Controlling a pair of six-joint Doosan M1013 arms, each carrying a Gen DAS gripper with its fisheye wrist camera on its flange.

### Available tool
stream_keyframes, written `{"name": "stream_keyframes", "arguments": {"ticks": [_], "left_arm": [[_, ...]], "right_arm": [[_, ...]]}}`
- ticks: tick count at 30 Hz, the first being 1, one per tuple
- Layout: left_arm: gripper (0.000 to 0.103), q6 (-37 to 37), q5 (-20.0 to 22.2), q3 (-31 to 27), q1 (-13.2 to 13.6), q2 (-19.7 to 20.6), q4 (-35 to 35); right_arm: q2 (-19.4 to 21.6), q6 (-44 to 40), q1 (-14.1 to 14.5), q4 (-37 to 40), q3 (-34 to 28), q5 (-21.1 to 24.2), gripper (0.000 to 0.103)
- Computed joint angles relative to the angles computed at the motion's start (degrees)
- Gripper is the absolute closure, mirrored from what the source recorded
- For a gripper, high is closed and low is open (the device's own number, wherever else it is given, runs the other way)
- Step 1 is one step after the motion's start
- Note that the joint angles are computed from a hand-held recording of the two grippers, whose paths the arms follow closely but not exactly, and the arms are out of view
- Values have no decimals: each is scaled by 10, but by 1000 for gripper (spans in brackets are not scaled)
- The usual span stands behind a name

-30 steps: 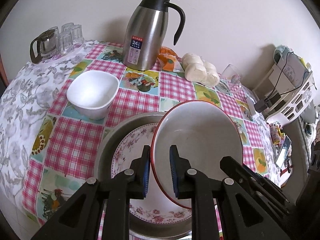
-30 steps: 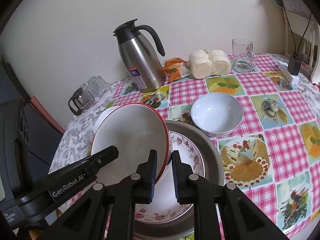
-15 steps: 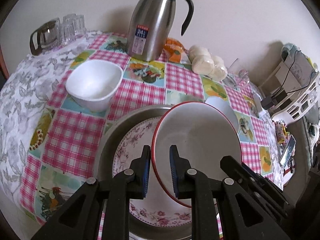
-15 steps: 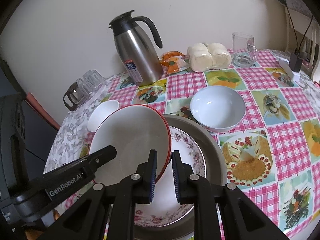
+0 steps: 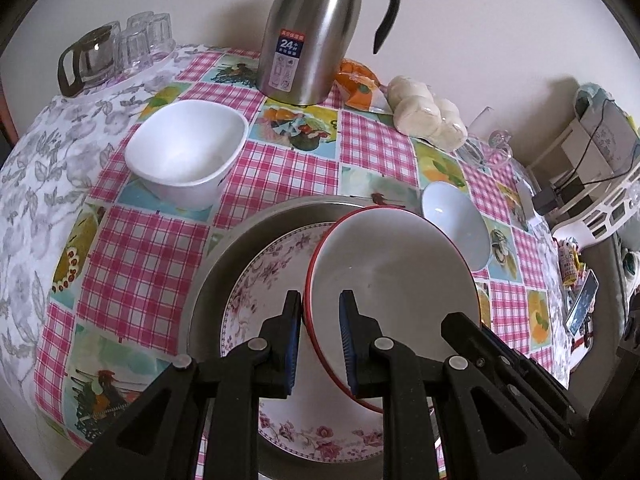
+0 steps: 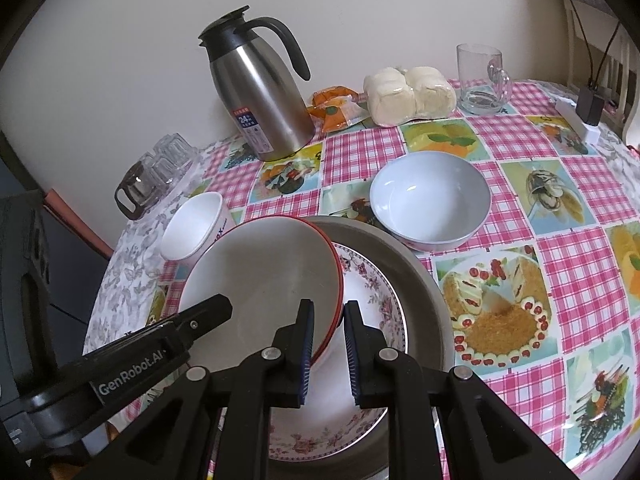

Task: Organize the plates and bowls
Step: 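Lower the red-rimmed bowl onto the floral plate and open both tools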

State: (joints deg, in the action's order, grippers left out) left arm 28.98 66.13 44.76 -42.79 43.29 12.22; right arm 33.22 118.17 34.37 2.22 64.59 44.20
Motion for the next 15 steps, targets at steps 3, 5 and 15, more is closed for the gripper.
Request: {"name": "stream_keyframes", "arguments": {"ticks": [3,5,15], "left_arm": [[85,-2,3,-1,1,2,-3],[85,-2,4,-1,2,3,-8],[84,4,23,-18,3,15,-9]], "right_arm": [[3,2,1,-2,-4,4,85],[7,4,2,-2,-7,10,85],[14,6,2,-7,-16,22,84]]}}
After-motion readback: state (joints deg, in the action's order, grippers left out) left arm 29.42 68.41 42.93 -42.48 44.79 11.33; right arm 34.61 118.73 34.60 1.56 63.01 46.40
